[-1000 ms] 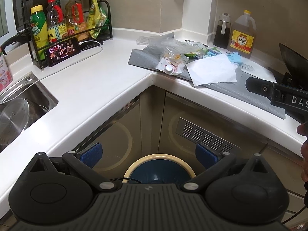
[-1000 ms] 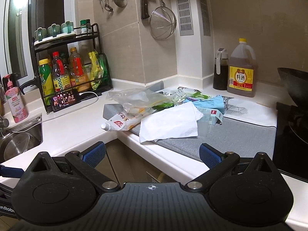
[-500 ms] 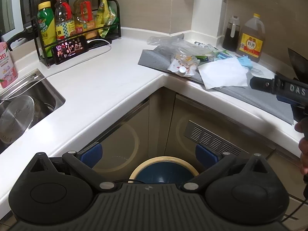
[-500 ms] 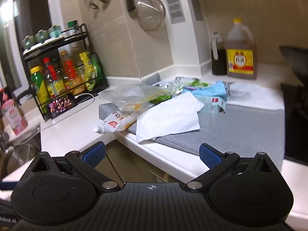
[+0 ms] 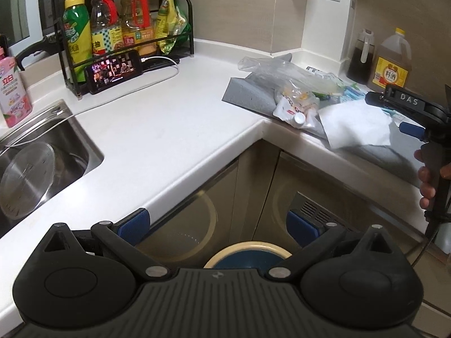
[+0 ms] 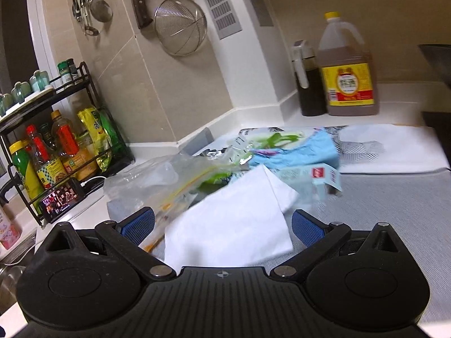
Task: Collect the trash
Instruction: 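Grasp the white drink pouch with the left gripper while the right grasps the white tissue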
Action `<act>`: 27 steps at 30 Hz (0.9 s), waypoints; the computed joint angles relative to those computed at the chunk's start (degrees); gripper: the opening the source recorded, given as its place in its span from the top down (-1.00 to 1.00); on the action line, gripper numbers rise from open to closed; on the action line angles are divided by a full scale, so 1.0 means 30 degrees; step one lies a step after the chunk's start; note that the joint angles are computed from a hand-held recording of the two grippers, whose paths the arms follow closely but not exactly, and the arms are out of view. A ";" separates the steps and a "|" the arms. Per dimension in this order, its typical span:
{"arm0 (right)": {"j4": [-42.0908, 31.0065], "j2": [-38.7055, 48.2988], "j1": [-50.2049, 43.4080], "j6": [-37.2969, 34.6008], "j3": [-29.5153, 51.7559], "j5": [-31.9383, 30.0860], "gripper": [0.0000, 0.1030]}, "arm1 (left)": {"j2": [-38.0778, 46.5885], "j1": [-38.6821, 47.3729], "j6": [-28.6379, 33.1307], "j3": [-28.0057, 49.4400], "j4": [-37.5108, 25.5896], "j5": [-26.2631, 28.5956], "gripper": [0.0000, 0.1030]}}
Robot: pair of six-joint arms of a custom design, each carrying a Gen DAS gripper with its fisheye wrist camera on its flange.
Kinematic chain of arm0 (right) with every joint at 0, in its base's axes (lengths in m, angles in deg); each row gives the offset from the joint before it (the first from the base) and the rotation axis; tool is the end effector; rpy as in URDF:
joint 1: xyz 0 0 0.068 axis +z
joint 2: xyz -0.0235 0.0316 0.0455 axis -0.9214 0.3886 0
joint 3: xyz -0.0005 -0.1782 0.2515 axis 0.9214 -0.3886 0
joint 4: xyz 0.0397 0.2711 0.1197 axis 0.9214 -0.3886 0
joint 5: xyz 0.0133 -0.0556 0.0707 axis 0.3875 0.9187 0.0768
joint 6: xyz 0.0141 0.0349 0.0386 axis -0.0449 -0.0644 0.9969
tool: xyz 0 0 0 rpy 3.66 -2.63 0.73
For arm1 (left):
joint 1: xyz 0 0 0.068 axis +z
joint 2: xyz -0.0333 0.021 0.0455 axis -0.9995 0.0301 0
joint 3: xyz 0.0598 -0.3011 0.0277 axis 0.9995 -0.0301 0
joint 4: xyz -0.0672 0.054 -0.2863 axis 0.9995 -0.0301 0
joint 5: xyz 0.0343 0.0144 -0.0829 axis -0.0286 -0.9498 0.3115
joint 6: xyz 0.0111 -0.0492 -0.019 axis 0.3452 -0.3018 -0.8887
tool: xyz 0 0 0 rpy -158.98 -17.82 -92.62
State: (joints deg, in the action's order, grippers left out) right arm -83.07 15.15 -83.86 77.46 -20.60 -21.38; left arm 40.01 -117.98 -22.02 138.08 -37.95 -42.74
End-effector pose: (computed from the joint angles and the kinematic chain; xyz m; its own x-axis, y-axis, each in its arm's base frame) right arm 0.3004 -0.0761 0.2972 -0.4009 0.3078 -0.8629 0.0131 0.9437 0.3305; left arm 0.1424 -0.0659 0.3392 -0.6895 0.0090 -0.7242 -0.0069 0.9998 0.0190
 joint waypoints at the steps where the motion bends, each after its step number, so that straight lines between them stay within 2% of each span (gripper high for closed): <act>1: 0.0123 0.0481 0.0257 -0.0239 0.0293 0.0375 -1.00 | 0.0460 0.0342 0.0330 0.0061 0.0473 0.0256 -1.00; 8: 0.0395 0.2313 0.1558 -0.2633 0.1276 0.2106 -0.99 | 0.3991 0.1879 0.2346 0.1458 0.3906 0.1994 -1.00; 9: 0.0530 0.2276 0.1670 -0.3017 0.1121 0.2290 -0.87 | 0.4552 0.2136 0.2628 0.1759 0.4427 0.2594 -1.00; 10: 0.0827 0.2175 0.1715 -0.3346 0.0846 0.2271 -0.59 | 0.5164 0.2353 0.2891 0.2106 0.4836 0.3240 -1.00; 11: 0.1032 0.2106 0.1656 -0.3770 0.0625 0.1973 -0.46 | 0.5883 0.2513 0.3041 0.2569 0.5063 0.3837 -1.00; 12: 0.1086 0.2033 0.1618 -0.4231 0.0437 0.1792 -0.24 | 0.6586 0.2688 0.3191 0.3005 0.5316 0.4590 -1.00; 13: 0.1317 0.1923 0.1647 -0.4632 0.0183 0.1954 0.07 | 0.7327 0.2801 0.3343 0.3469 0.5541 0.5326 -1.00; 14: 0.1638 0.1798 0.1660 -0.5008 -0.0077 0.2126 0.28 | 0.8016 0.2844 0.3430 0.3930 0.5703 0.5834 -1.00; 15: 0.1946 0.1730 0.1538 -0.5240 -0.0294 0.2067 0.67 | 0.8679 0.2829 0.3468 0.4363 0.5870 0.6151 -1.00; 16: 0.2000 0.1708 0.1325 -0.5182 -0.0326 0.1850 0.77 | 0.9269 0.2811 0.3506 0.4742 0.6007 0.6374 -1.00; 19: 0.2195 0.1497 0.0544 -0.4461 -0.0490 0.1300 0.90 | 1.0928 0.2754 0.3467 0.5854 0.6079 0.6698 -1.00; 27: 0.3242 -0.0392 -0.1203 -0.4091 -0.1522 0.1520 0.91 | 1.3789 0.3075 0.3118 0.8331 0.5501 0.7824 -0.99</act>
State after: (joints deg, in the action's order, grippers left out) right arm -73.34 13.98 -87.46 65.19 -25.16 -16.82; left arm 81.37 -108.75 -12.67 163.07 -21.45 -19.26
